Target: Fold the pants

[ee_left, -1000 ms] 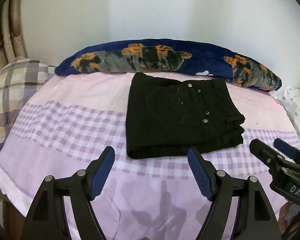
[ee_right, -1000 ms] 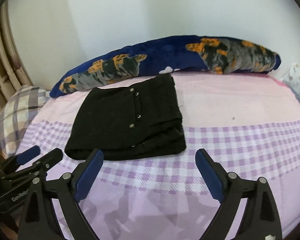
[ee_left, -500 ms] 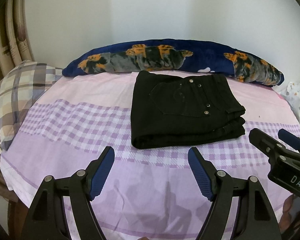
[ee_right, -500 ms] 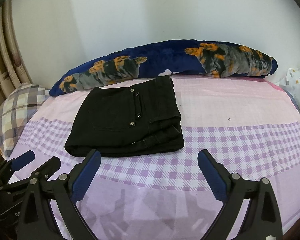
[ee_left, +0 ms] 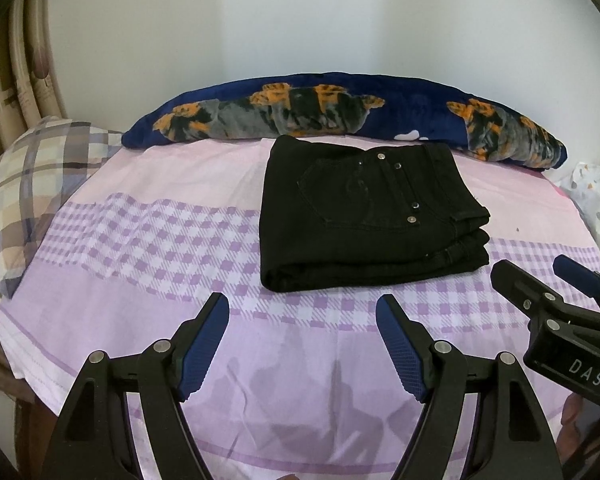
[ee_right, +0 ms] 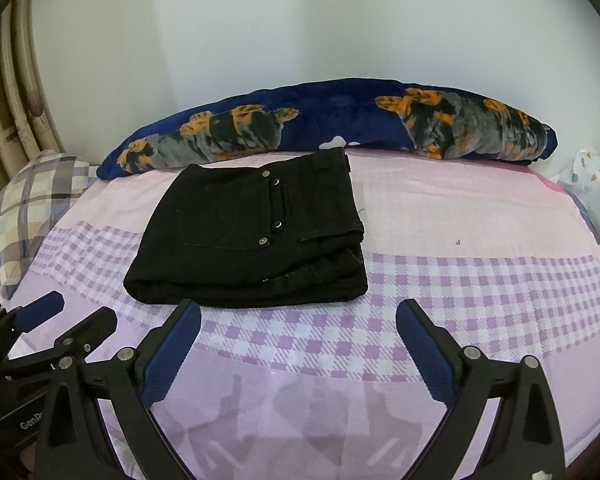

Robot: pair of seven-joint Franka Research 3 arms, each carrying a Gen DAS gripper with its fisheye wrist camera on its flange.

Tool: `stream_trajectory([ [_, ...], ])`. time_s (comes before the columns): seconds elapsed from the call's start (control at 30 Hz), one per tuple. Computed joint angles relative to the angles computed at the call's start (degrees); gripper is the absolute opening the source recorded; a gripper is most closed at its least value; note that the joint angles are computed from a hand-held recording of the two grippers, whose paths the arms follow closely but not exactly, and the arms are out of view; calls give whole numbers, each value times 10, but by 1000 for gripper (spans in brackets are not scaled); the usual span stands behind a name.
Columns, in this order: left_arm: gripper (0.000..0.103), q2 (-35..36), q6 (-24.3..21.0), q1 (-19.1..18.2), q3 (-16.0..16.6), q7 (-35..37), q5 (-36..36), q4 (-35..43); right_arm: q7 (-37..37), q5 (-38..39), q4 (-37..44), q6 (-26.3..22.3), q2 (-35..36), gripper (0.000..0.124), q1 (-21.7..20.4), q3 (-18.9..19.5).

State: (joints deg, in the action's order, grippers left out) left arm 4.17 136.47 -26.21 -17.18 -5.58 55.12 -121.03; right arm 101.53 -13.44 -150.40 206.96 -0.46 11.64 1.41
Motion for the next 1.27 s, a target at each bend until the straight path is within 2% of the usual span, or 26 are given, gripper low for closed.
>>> stream_trajectory([
  [0.07,76,0,5,1,1,2,-1,-1,16,-18,2,-3,2,98,-2,-3],
  [0.27,76,1,14,4,3,7,-2,-4,0,-9,3,-5,4,98,-2,2],
  [1.0,76,1,-16,-2,0,-3,16,2,-9,-1,4,-8,8,98,-4,6],
  [1.27,76,-9,15,9,5,1,21,-13,-41,33,3,-7,12,98,4,12],
])
